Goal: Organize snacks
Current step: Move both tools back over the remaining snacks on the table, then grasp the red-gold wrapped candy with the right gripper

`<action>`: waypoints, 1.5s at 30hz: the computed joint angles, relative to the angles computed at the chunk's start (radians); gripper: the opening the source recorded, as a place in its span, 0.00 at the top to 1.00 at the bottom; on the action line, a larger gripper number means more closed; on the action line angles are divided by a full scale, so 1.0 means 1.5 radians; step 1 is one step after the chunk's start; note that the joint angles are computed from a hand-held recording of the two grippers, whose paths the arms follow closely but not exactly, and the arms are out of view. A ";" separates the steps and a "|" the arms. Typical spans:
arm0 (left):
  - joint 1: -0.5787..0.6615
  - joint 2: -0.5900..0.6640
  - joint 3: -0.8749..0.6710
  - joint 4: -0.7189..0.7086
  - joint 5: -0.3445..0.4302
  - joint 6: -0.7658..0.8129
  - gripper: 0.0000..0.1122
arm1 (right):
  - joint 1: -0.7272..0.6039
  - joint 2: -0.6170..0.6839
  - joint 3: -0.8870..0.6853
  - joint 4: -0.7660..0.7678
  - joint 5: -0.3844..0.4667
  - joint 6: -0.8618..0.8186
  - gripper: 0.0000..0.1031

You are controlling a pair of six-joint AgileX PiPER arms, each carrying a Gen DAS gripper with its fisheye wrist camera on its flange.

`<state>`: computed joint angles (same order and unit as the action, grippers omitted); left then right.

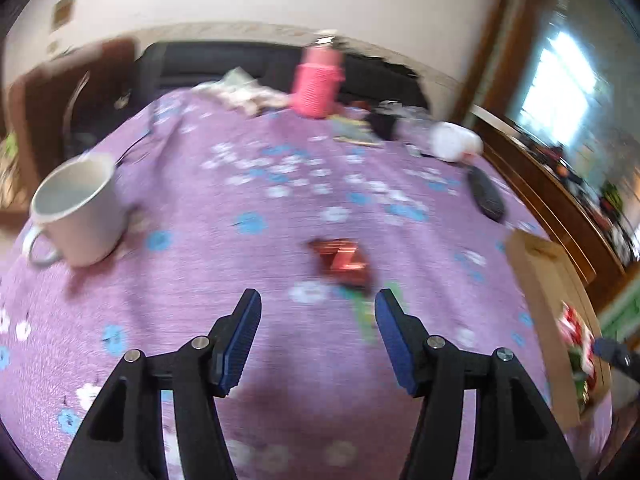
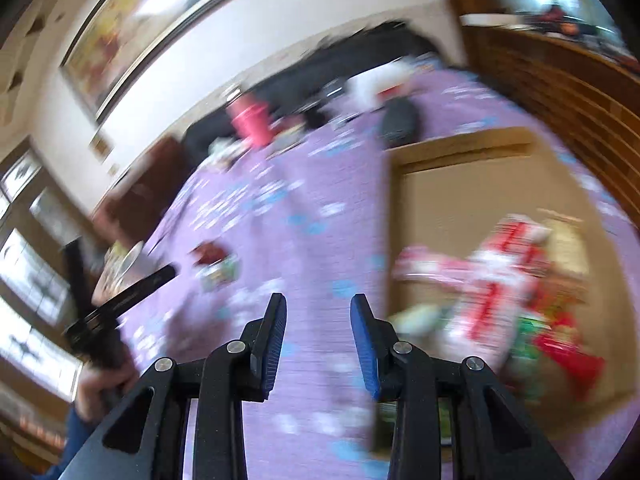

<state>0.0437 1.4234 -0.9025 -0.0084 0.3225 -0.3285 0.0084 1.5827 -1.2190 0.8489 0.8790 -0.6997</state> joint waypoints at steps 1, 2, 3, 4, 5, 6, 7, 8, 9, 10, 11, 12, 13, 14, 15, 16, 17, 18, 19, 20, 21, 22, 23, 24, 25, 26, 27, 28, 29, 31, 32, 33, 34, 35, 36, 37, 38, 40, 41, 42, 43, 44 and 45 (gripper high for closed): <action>0.024 0.008 -0.003 -0.067 0.006 0.062 0.48 | 0.030 0.019 -0.029 -0.013 0.006 0.026 0.65; 0.041 0.012 -0.006 -0.110 0.009 0.100 0.48 | 0.060 0.045 -0.065 -0.013 0.019 0.043 0.65; 0.054 0.012 -0.006 -0.129 0.011 0.112 0.48 | 0.081 0.066 -0.090 -0.010 0.026 0.049 0.65; 0.060 0.009 -0.005 -0.120 0.010 0.100 0.48 | 0.108 0.093 -0.126 -0.014 0.027 0.062 0.65; 0.063 0.004 -0.002 -0.090 0.009 0.065 0.48 | 0.141 0.129 -0.174 -0.033 0.025 0.091 0.65; 0.067 0.002 0.001 -0.077 0.007 0.049 0.48 | 0.159 0.155 -0.205 -0.042 0.027 0.109 0.65; 0.070 -0.005 0.009 -0.051 0.002 0.020 0.48 | 0.176 0.194 -0.253 -0.043 0.042 0.122 0.65; 0.073 -0.008 0.011 -0.017 0.001 -0.016 0.48 | 0.192 0.228 -0.295 -0.049 0.056 0.132 0.65; 0.076 -0.010 0.013 0.020 0.001 -0.057 0.48 | 0.213 0.268 -0.350 -0.072 0.070 0.155 0.65; 0.075 -0.010 0.011 0.035 0.003 -0.076 0.48 | 0.229 0.300 -0.393 -0.093 0.077 0.174 0.65; 0.080 -0.008 0.010 0.027 0.005 -0.070 0.48 | 0.242 0.326 -0.427 -0.107 0.080 0.184 0.65; 0.084 -0.008 0.009 0.030 0.007 -0.074 0.48 | 0.254 0.352 -0.461 -0.122 0.081 0.195 0.65; 0.084 -0.008 0.009 0.048 0.009 -0.093 0.48 | 0.266 0.373 -0.489 -0.149 0.073 0.216 0.65; 0.085 -0.009 0.010 0.053 0.008 -0.098 0.48 | 0.274 0.389 -0.514 -0.172 0.068 0.233 0.64; 0.086 -0.009 0.010 0.051 0.007 -0.097 0.48 | 0.280 0.411 -0.547 -0.182 0.070 0.241 0.63; 0.087 -0.011 0.010 0.054 0.006 -0.100 0.48 | 0.284 0.438 -0.586 -0.193 0.079 0.252 0.60; 0.086 -0.012 0.011 0.064 0.005 -0.111 0.48 | 0.285 0.449 -0.603 -0.199 0.083 0.259 0.60; 0.085 -0.013 0.011 0.073 0.004 -0.120 0.48 | 0.286 0.472 -0.638 -0.199 0.094 0.268 0.60; 0.087 -0.013 0.010 0.067 0.003 -0.116 0.48 | 0.286 0.497 -0.681 -0.194 0.113 0.275 0.60; 0.089 -0.015 0.011 0.061 0.003 -0.113 0.48 | 0.290 0.523 -0.725 -0.201 0.130 0.288 0.57; 0.092 -0.015 0.011 0.055 0.003 -0.108 0.48 | 0.298 0.545 -0.764 -0.223 0.146 0.305 0.55; 0.094 -0.015 0.011 0.048 0.004 -0.100 0.48 | 0.304 0.567 -0.804 -0.233 0.161 0.311 0.54; 0.097 -0.015 0.011 0.036 0.003 -0.088 0.48 | 0.307 0.576 -0.817 -0.234 0.168 0.304 0.50; 0.098 -0.015 0.011 0.029 0.003 -0.081 0.48 | 0.314 0.581 -0.824 -0.241 0.171 0.301 0.49; 0.097 -0.014 0.010 0.032 0.004 -0.082 0.48 | 0.320 0.588 -0.836 -0.246 0.180 0.299 0.46; 0.097 -0.013 0.010 0.034 0.004 -0.083 0.48 | 0.326 0.597 -0.853 -0.254 0.194 0.296 0.46; 0.096 -0.012 0.009 0.034 0.004 -0.083 0.48 | 0.339 0.595 -0.849 -0.283 0.192 0.294 0.46; 0.095 -0.011 0.009 0.035 0.004 -0.083 0.48 | 0.351 0.587 -0.830 -0.313 0.175 0.296 0.46; 0.095 -0.010 0.009 0.036 0.004 -0.084 0.48 | 0.358 0.567 -0.787 -0.325 0.142 0.284 0.53; 0.094 -0.006 0.007 0.033 0.005 -0.080 0.48 | 0.357 0.554 -0.760 -0.316 0.129 0.266 0.61; 0.095 -0.005 0.007 0.027 0.006 -0.074 0.48 | 0.352 0.555 -0.763 -0.304 0.137 0.265 0.64; 0.095 -0.004 0.007 0.024 0.005 -0.072 0.48 | 0.347 0.553 -0.759 -0.291 0.138 0.259 0.64; 0.095 -0.001 0.005 0.025 0.005 -0.071 0.48 | 0.340 0.541 -0.738 -0.272 0.125 0.247 0.63; 0.094 0.001 0.004 0.024 0.005 -0.069 0.48 | 0.331 0.527 -0.714 -0.254 0.108 0.238 0.63; 0.096 0.001 0.004 0.011 0.005 -0.056 0.48 | 0.325 0.518 -0.697 -0.247 0.092 0.237 0.63; 0.095 0.002 0.004 0.005 0.006 -0.049 0.48 | 0.321 0.508 -0.681 -0.249 0.076 0.238 0.63; 0.094 0.002 0.003 0.006 0.006 -0.048 0.48 | 0.318 0.498 -0.664 -0.262 0.059 0.247 0.64; 0.092 0.001 0.003 -0.004 0.006 -0.035 0.48 | 0.310 0.504 -0.662 -0.280 0.062 0.269 0.64; 0.092 0.000 0.004 -0.013 0.005 -0.025 0.48 | 0.306 0.503 -0.654 -0.272 0.066 0.266 0.64; 0.092 -0.001 0.005 -0.016 0.004 -0.021 0.48 | 0.300 0.487 -0.618 -0.251 0.060 0.248 0.64; 0.092 -0.003 0.005 -0.023 0.003 -0.012 0.48 | 0.295 0.463 -0.571 -0.226 0.045 0.223 0.63; 0.092 -0.005 0.007 -0.031 0.002 -0.003 0.48 | 0.285 0.444 -0.531 -0.180 0.054 0.191 0.63; 0.092 -0.006 0.007 -0.041 0.000 0.009 0.48 | 0.277 0.436 -0.513 -0.141 0.071 0.171 0.63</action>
<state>0.1823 1.4141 -0.8916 -0.0705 0.3229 -0.3152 0.4240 2.2365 -1.9884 0.6373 0.9852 -0.4426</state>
